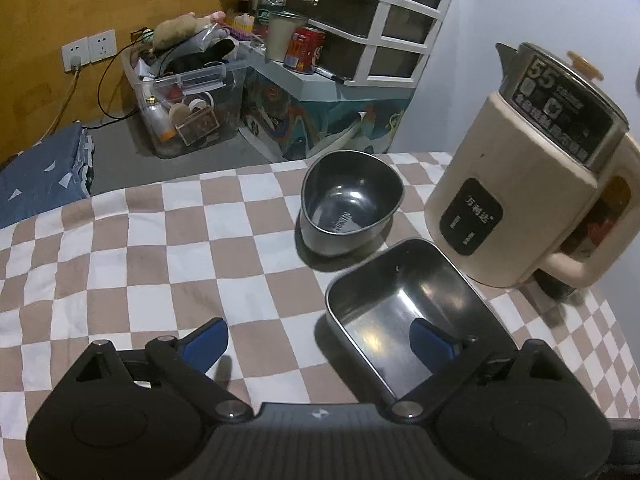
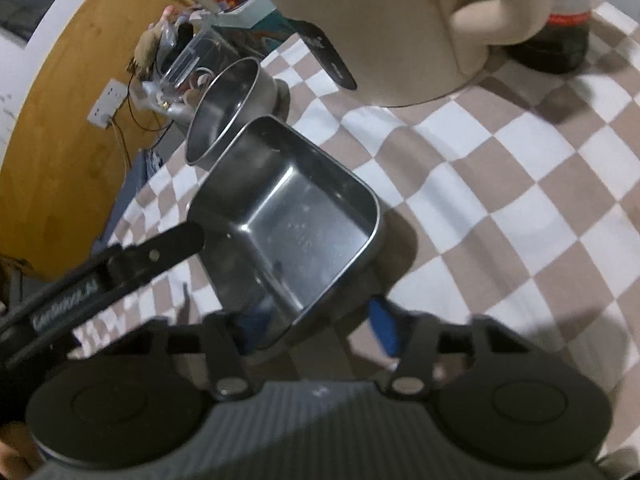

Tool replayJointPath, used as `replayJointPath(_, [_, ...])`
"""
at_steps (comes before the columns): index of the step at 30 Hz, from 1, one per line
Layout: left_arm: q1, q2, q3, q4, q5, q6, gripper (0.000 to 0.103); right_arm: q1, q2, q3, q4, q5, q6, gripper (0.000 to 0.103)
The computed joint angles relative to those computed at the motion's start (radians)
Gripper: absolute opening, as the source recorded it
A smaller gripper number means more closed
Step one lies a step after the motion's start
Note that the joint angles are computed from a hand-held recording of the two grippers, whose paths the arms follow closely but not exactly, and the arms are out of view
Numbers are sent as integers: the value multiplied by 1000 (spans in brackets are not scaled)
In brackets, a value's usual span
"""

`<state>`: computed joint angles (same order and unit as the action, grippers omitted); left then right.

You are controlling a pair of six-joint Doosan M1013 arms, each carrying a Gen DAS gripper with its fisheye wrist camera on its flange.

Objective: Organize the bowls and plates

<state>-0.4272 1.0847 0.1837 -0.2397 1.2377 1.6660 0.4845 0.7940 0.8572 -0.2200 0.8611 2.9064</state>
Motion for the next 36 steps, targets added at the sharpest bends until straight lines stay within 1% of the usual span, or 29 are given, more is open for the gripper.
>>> replayJointPath(1, [1,1,0,-1,-1,-7,93,0,-3,7,-6,-4,-15,46])
replayJointPath(3, [3,4,-2,-13,3,-26,91,-3,-24,52,-3,-49,-18,39])
replayJointPath(5, [7,10,-12,-37,22,-33,83,-7,-44,91,-11,-70,-10,34])
replayJointPath(6, [8,13,-17,-46,35,-34,82,-7,-48,97,-21,-67,-8,31])
replayJointPath(9, [9,-16,46,-74,31,-21,73,-8,-62,121,-58,-61,11,24])
replayJointPath(11, [10,-26,67,-90,45,-21,63,-12,-74,143,-72,-72,23,23])
replayJointPath(13, [11,-46,109,-109,46,-22,57,-13,-79,152,-85,-80,25,22])
replayJointPath(16, [14,-77,171,-130,43,-35,54,-14,-85,162,-96,-101,5,19])
replayJointPath(18, [17,-94,202,-141,46,-51,53,-12,-82,156,-95,-113,-23,14])
replayJointPath(21, [21,-124,250,-141,43,-96,50,-12,-71,132,-98,-93,-76,13])
replayJointPath(24, [26,-154,302,-157,35,-138,43,-15,-73,134,-74,-103,-129,12])
replayJointPath(25, [26,-161,313,-157,34,-148,39,-16,-75,136,-65,-104,-144,12])
replayJointPath(26, [27,-167,325,-159,32,-153,30,-17,-77,138,-56,-102,-160,12])
replayJointPath(27, [27,-174,338,-161,29,-156,26,-17,-77,137,-49,-100,-175,11])
replayJointPath(28, [27,-180,347,-161,28,-161,18,-16,-81,142,-43,-98,-190,11])
replayJointPath(32, [28,-199,382,-160,10,-164,17,-10,-88,148,-28,-86,-242,10])
replayJointPath(36, [27,-223,416,-158,-4,-136,17,-4,-97,159,-24,-82,-241,9])
